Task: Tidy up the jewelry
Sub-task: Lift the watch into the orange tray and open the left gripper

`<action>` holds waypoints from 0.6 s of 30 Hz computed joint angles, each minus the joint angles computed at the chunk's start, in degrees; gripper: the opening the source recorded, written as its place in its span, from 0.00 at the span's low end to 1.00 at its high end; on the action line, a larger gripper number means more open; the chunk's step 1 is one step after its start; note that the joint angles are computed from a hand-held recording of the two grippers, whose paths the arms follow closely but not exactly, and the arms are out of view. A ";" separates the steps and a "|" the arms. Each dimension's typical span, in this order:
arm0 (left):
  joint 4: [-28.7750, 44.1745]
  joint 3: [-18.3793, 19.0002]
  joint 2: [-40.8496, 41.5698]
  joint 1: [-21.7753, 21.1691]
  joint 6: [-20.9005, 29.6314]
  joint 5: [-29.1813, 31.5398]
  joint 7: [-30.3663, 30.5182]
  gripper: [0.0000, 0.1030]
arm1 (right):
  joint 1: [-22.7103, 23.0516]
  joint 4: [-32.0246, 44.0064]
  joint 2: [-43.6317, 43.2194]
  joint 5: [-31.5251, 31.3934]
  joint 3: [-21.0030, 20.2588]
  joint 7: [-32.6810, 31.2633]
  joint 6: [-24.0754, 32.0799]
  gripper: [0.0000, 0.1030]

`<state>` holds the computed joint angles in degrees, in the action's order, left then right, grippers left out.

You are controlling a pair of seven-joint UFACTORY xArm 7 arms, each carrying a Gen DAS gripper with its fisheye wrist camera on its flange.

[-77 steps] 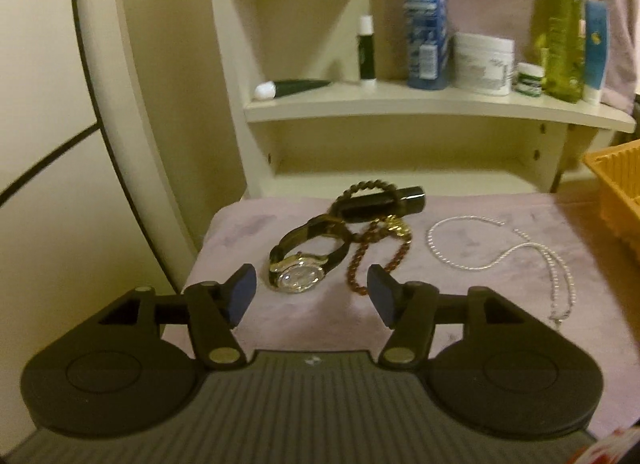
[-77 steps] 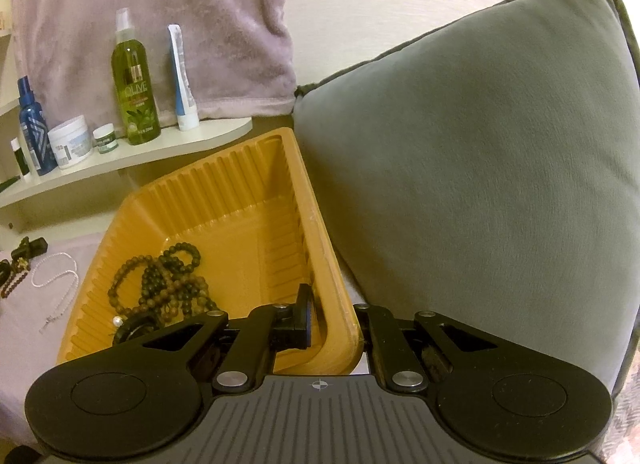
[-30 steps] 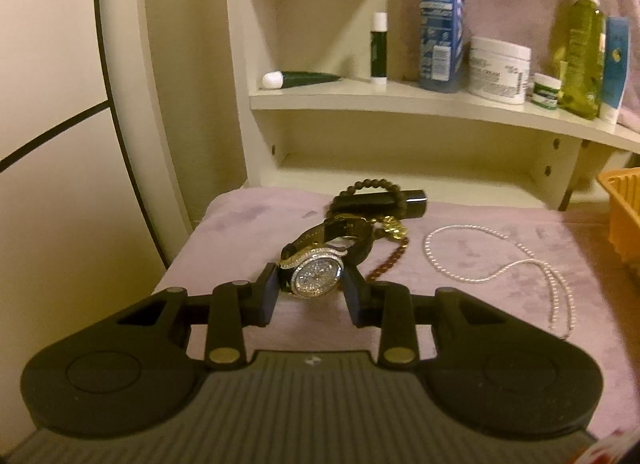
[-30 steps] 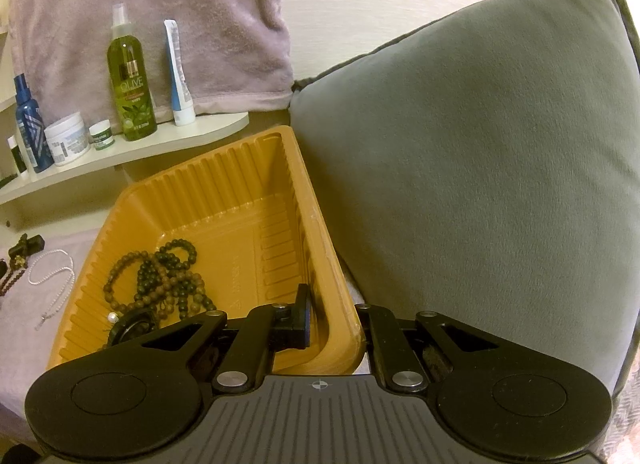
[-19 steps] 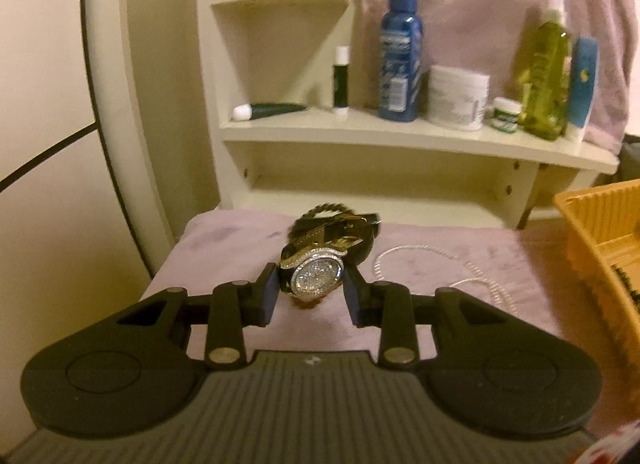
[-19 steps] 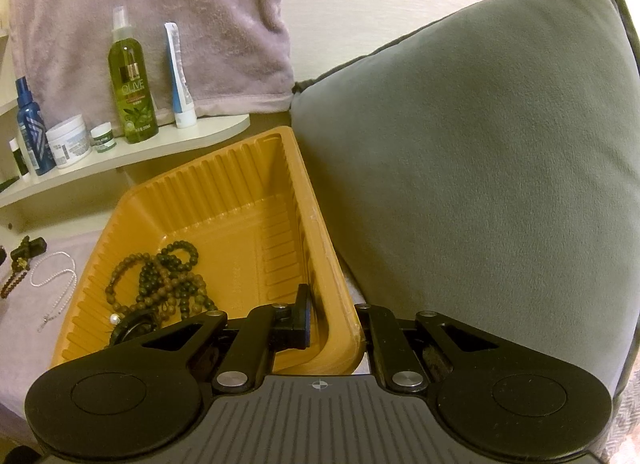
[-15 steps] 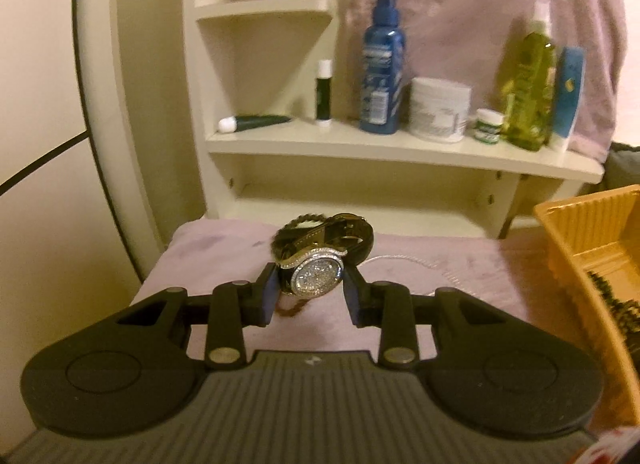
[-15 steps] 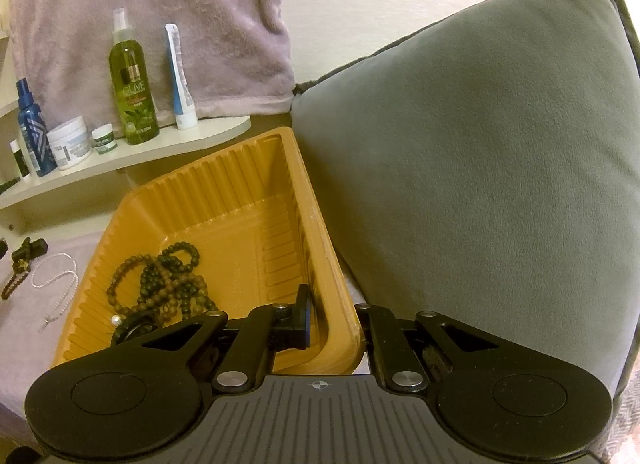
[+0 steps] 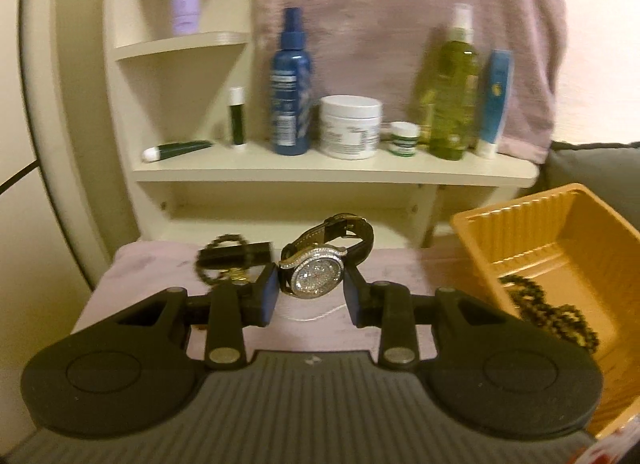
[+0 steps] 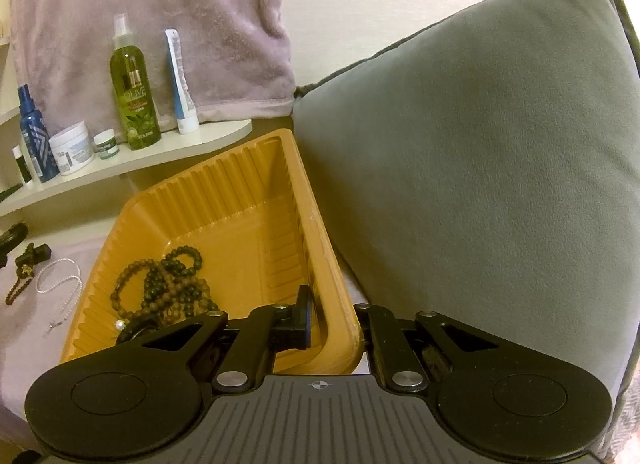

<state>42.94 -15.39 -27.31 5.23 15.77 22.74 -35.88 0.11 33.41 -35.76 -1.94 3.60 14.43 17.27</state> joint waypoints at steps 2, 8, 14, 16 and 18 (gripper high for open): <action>0.71 0.19 0.63 -1.33 -0.11 -0.73 0.66 0.30 | 0.02 0.03 0.01 0.06 0.02 0.14 0.03 0.08; 2.51 0.95 2.41 -6.43 -1.08 -3.45 3.90 0.30 | 0.13 0.14 0.17 0.14 -0.05 0.38 -0.13 0.08; 4.08 2.05 4.74 -12.58 -1.99 -7.84 9.11 0.30 | 0.39 0.04 0.14 0.41 -0.37 0.21 -0.22 0.08; 4.45 2.53 5.50 -14.53 -2.09 -9.30 11.00 0.30 | 0.40 0.04 0.11 0.48 -0.38 0.21 -0.19 0.08; 4.75 2.38 6.15 -15.65 -2.20 -10.13 12.25 0.30 | 0.39 0.07 0.15 0.53 -0.37 0.23 -0.20 0.08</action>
